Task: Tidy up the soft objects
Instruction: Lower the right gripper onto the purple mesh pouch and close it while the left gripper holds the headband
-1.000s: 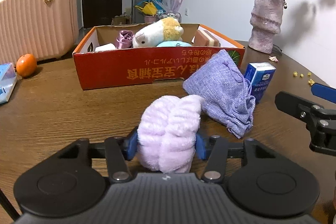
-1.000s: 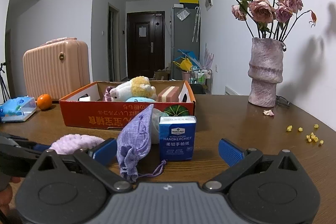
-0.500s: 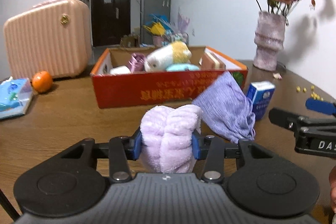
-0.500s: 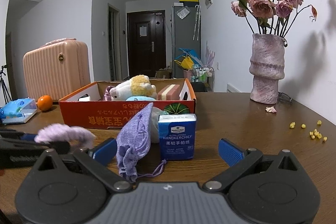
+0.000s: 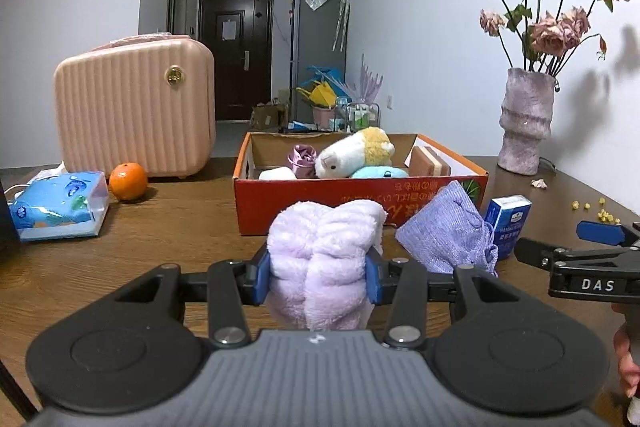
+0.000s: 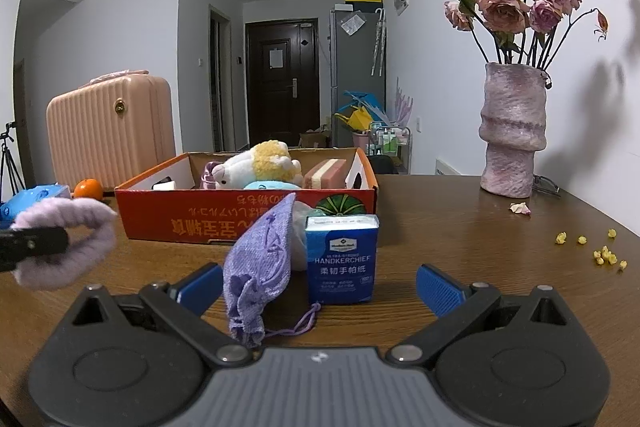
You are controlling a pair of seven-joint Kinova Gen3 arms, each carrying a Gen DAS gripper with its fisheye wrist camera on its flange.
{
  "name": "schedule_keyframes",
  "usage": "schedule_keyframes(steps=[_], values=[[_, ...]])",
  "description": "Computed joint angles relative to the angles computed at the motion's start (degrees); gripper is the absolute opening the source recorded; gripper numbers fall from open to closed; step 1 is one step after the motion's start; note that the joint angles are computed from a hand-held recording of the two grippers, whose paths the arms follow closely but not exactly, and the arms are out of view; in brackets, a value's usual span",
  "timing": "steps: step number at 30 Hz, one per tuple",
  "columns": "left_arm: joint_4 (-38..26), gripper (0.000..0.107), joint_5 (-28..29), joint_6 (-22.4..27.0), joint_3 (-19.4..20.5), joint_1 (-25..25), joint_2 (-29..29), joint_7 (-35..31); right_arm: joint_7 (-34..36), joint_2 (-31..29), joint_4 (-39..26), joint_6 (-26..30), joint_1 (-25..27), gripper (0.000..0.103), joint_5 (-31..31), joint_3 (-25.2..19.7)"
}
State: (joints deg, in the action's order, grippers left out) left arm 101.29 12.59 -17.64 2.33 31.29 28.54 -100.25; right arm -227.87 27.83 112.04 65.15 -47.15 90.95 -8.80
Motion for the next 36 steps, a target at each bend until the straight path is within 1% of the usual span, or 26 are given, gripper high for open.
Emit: schedule_keyframes(steps=[6, 9, 12, 17, 21, 24, 29, 36], values=[[1.8, 0.045, 1.0, -2.4, -0.3, 0.0, -0.9, -0.5, 1.0, 0.4, -0.4, 0.0, -0.1, 0.103, -0.2, 0.1], [2.3, 0.045, 0.8, -2.9, 0.5, -0.8, -1.1, -0.4, 2.6, 0.9, -1.2, 0.0, -0.3, 0.103, -0.9, 0.2], [2.4, 0.045, 1.2, -3.2, 0.4, -0.7, -1.2, -0.7, 4.5, 1.3, -2.0, 0.0, -0.6, 0.103, -1.5, 0.5], [2.7, 0.045, 1.7, -3.8, 0.4, -0.5, -1.2, -1.3, 5.1, 1.5, -1.9, -1.1, -0.7, 0.103, 0.0, 0.8], [2.7, 0.045, 2.8, -4.1, 0.0, 0.0, -1.1, -1.9, 7.4, 1.9, -3.1, -2.7, -0.3, 0.102, 0.1, 0.7], [2.5, 0.045, 3.5, -4.0, -0.3, 0.2, -1.0, -2.4, 8.2, 2.1, -3.9, -4.7, 0.3, 0.102, 0.8, 0.9], [2.5, 0.045, 4.0, -4.0, -0.3, 0.2, -0.9, -2.9, 10.9, 2.8, -6.3, -8.4, 1.4, 0.101, 0.1, 1.4], [2.5, 0.045, 3.9, -4.0, 0.1, -0.1, -1.0, -2.9, 14.3, 3.8, -9.9, -12.0, 2.4, 0.099, -3.4, 3.1]])
